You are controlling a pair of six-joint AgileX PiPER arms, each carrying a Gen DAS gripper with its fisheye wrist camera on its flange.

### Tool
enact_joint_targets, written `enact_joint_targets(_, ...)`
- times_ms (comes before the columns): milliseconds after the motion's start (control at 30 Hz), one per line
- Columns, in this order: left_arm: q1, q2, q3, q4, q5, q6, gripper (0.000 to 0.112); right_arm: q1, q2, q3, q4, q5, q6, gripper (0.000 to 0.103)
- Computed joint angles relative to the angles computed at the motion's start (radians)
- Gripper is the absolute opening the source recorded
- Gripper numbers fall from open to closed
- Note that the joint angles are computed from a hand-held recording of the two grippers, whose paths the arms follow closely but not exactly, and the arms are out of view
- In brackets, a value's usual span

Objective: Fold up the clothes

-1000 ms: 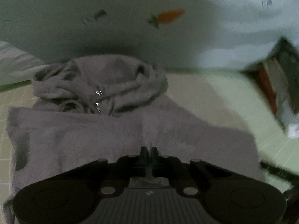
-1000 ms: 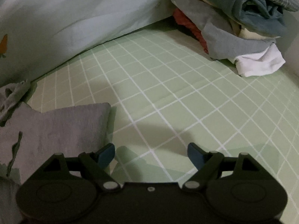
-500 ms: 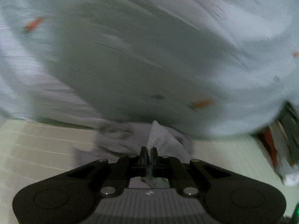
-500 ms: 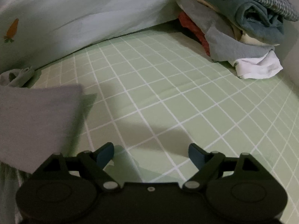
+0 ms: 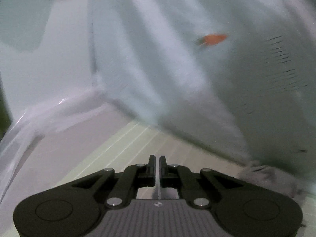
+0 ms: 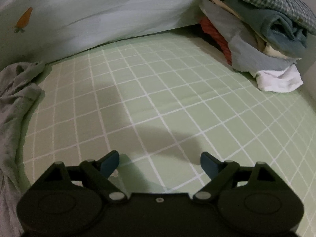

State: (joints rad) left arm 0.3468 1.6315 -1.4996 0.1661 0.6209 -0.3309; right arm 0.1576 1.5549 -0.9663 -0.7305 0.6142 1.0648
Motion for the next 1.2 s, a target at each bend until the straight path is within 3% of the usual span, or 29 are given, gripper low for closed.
enact_joint_targets(67,0.014,0.002,0.033,-0.023,0.003,0.008,0.021,0.016,0.013,-0.026,0.018,0.021,-0.039,0.090)
enact_joint_targets(133,0.022,-0.001,0.072,-0.091,-0.001,0.069,0.025,0.030,0.037,-0.074,0.068,0.049,-0.103,0.089)
enact_joint_targets(233,0.021,0.004,0.112,-0.216,0.009,0.211,0.035,0.055,0.058,-0.133,0.127,0.021,-0.154,0.089)
enact_joint_targets(300,0.000,0.020,0.123,-0.229,0.025,0.224,0.041,0.077,0.084,-0.185,0.167,0.000,-0.194,0.089)
enact_joint_targets(400,-0.028,0.050,0.132,-0.225,0.038,0.223,0.043,0.103,0.150,-0.276,0.272,-0.044,-0.303,0.084)
enact_joint_targets(500,-0.046,0.085,0.130,-0.212,0.047,0.213,0.045,0.119,0.221,-0.378,0.413,-0.073,-0.442,0.066)
enact_joint_targets(567,-0.049,0.112,0.122,-0.204,0.052,0.211,0.046,0.119,0.276,-0.456,0.549,-0.075,-0.547,0.047)
enact_joint_targets(767,-0.050,0.160,0.099,-0.173,0.058,0.181,0.046,0.098,0.418,-0.646,0.737,-0.050,-0.639,0.028)
enact_joint_targets(1033,-0.063,0.181,0.074,-0.128,0.059,0.173,0.046,0.001,0.573,-0.878,0.953,-0.004,-0.744,0.017)
enact_joint_targets(1200,-0.078,0.193,0.064,-0.088,0.060,0.148,0.048,-0.033,0.705,-1.101,1.018,0.095,-0.766,0.013)
